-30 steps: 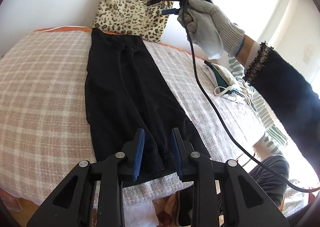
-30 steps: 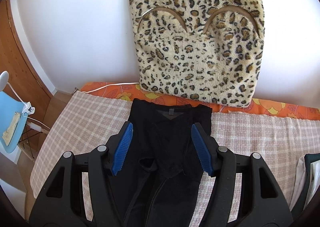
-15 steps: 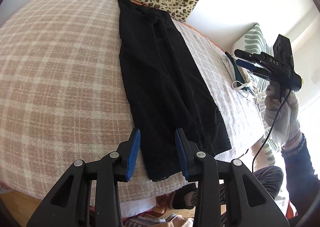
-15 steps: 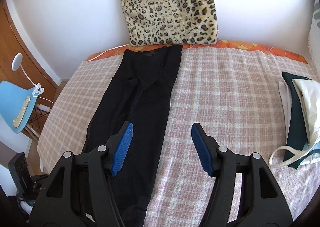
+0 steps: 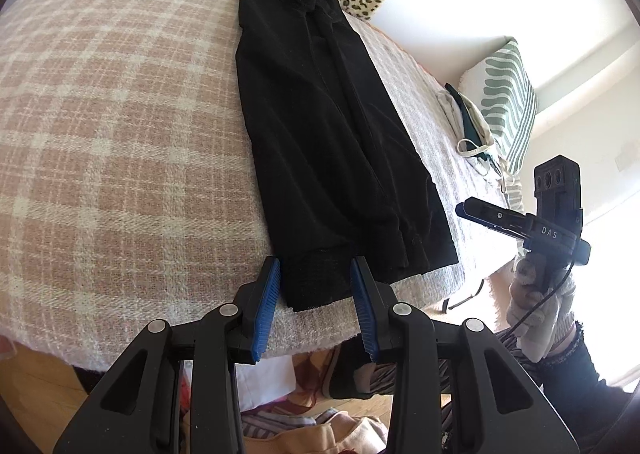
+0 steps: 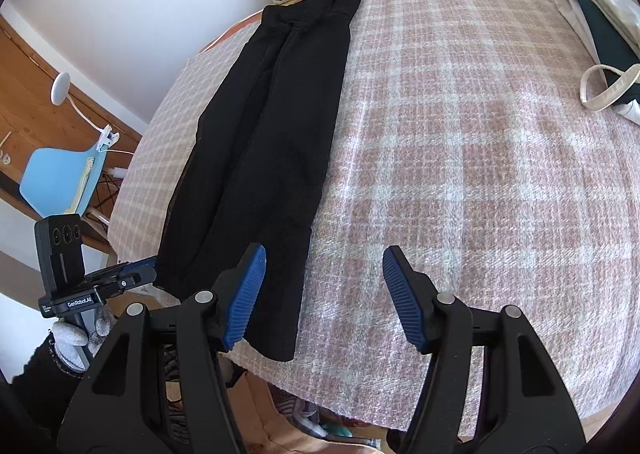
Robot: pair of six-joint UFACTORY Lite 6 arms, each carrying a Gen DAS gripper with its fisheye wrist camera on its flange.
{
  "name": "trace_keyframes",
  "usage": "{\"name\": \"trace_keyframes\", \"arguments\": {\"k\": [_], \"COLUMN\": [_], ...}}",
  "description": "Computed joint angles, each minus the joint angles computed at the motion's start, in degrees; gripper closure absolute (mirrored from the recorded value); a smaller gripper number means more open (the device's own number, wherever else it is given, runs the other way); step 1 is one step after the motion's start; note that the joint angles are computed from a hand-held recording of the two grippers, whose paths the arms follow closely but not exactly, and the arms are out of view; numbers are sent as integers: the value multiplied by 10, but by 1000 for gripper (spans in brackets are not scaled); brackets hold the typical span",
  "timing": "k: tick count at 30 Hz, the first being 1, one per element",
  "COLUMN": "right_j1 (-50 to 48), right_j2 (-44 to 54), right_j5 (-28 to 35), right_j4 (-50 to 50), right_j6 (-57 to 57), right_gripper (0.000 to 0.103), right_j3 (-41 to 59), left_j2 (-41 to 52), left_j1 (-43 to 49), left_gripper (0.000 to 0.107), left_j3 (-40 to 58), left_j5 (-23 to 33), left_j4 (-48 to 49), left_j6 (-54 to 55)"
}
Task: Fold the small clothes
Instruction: 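Grip the hem end of the strip with the left tool and the right tool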
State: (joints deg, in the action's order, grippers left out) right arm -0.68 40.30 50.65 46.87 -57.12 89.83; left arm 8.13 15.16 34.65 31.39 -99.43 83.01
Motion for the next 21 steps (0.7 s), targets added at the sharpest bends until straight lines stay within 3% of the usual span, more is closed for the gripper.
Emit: {"name": "trace_keyframes", "arguments": {"k": [5, 8, 13, 16, 21], "right_j1": [-4, 1, 5, 8, 18], "right_j2": [-24, -41, -57, -61, -63], "right_j5": [-5, -12, -14, -13, -20], "right_j4": [21, 31, 42, 49, 51], "right_j6": [-28, -49, -73, -79, -80], "right_gripper": [39, 39, 39, 43, 64], "right_j3": [-69, -96, -124, -134, -142], "left_j2": [0, -5, -27, -46, -41], "left_j1": [10, 7, -2, -1, 1], "left_gripper": [76, 92, 101, 102, 102], "left_j3": [-9, -12, -34, -47, -49], "left_j5": [15, 9, -4, -11, -12], "left_j4": [-20, -30, -68, -80, -80], "left_j6": [18, 30, 84, 105, 111]}}
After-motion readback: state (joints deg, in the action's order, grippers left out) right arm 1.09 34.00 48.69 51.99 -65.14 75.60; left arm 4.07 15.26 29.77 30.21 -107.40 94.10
